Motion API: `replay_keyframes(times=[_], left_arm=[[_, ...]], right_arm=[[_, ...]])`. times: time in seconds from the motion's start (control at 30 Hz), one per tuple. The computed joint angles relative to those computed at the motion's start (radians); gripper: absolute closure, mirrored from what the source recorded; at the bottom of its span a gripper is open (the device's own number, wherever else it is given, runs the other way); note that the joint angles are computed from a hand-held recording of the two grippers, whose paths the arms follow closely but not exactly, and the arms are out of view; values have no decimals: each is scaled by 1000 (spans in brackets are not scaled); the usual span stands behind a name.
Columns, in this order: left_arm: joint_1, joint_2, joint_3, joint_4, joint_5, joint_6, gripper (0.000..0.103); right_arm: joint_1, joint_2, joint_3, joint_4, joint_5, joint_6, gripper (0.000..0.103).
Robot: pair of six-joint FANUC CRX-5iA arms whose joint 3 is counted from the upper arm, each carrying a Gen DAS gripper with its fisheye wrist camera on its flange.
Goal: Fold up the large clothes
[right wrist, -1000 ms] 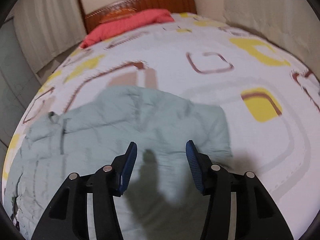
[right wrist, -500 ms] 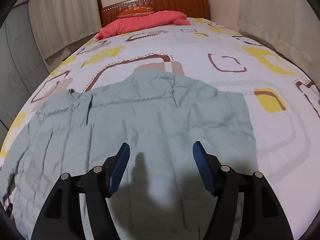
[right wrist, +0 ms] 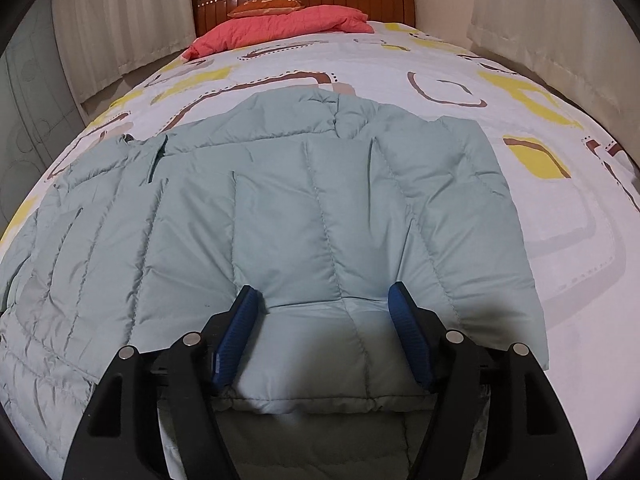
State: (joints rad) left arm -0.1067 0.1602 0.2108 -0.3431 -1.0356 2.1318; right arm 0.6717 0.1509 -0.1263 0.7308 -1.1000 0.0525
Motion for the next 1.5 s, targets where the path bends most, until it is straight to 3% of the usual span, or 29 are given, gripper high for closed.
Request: replay_keyframes(times=[0.13,0.27,0.4,0.57,0.8,0.9,0.97,1.07,1.13,1.27,1.5], left_arm=[[29,-14,-24,70,22,-55,2],[90,-90,-130,184,121,-115,2],[198,-187,-310,416,282,-214,2],[270,-180,-344,518,339,-213,2],[282,-114,-269,436,378,-56,5],[282,-96,-227,355,366,83,23],[294,-94,-236,372,399,77,52],[297,-84,-223,361,399,84,78],[295,-76,-212,388,408,23,89],[240,-75,-173,372,440,-50,96],[62,-25,-88,456,481,-296,98]], right_arm=[[2,1,-4,7,2,-8,35],[5,-1,-11,14,7,-17,33],[6,-3,-17,21,13,-23,32],[7,-4,-20,25,15,-26,32],[6,-6,-24,27,18,-28,32],[5,-7,-26,29,18,-28,32],[5,-7,-26,29,19,-29,31],[6,-7,-25,30,18,-31,31],[5,-8,-27,31,19,-31,31],[5,-8,-27,31,19,-30,31],[5,-8,-27,32,21,-32,31]])
